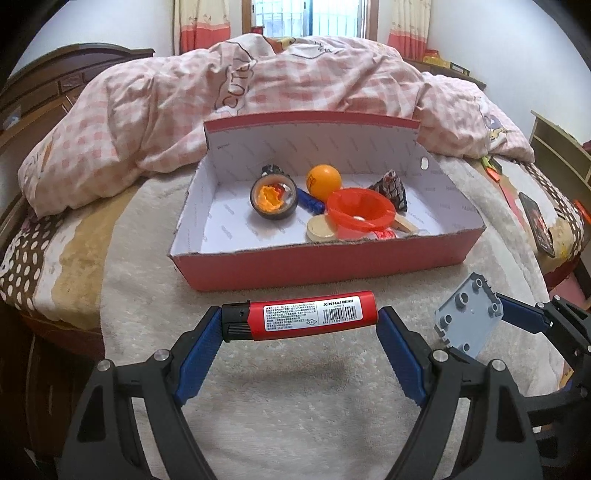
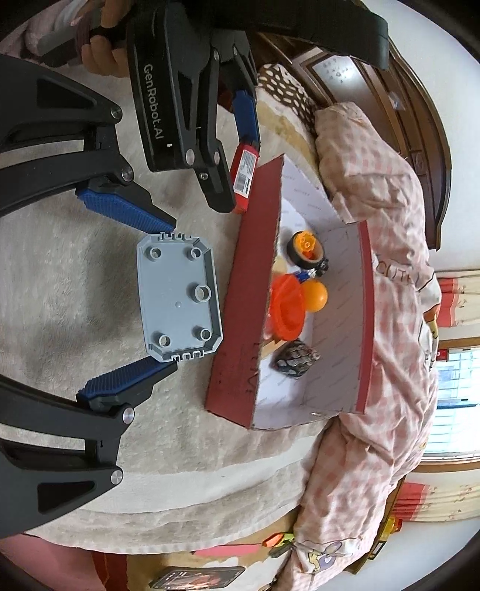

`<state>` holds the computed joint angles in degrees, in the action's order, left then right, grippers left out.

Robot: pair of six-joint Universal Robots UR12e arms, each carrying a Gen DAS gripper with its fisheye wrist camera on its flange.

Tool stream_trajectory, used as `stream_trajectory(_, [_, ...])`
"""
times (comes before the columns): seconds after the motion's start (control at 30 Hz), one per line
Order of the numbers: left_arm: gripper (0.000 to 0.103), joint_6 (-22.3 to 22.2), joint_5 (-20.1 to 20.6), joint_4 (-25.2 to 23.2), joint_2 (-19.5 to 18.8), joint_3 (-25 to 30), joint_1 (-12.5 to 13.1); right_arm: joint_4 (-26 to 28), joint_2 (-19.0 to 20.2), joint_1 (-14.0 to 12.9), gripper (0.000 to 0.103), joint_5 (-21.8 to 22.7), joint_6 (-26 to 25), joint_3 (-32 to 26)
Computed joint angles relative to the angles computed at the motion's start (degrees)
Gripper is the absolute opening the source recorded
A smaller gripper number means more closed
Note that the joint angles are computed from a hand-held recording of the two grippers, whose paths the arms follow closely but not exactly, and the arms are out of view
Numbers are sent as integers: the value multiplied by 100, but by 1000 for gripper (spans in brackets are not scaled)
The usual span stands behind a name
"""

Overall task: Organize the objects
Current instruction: 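Carry the cylinder with the left tool while the right tool carries the plate over the box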

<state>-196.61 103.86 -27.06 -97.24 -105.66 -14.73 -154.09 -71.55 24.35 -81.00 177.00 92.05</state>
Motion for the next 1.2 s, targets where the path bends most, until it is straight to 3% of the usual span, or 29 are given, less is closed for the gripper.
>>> stream_trajectory(0.5, [84, 178, 133, 231, -235, 390, 113, -185, 249, 31, 69, -124, -157, -527])
stream_trajectory(1.2, [84, 118, -21, -3, -823, 1155, 422, 298, 1035, 62, 69, -422, -70, -1749])
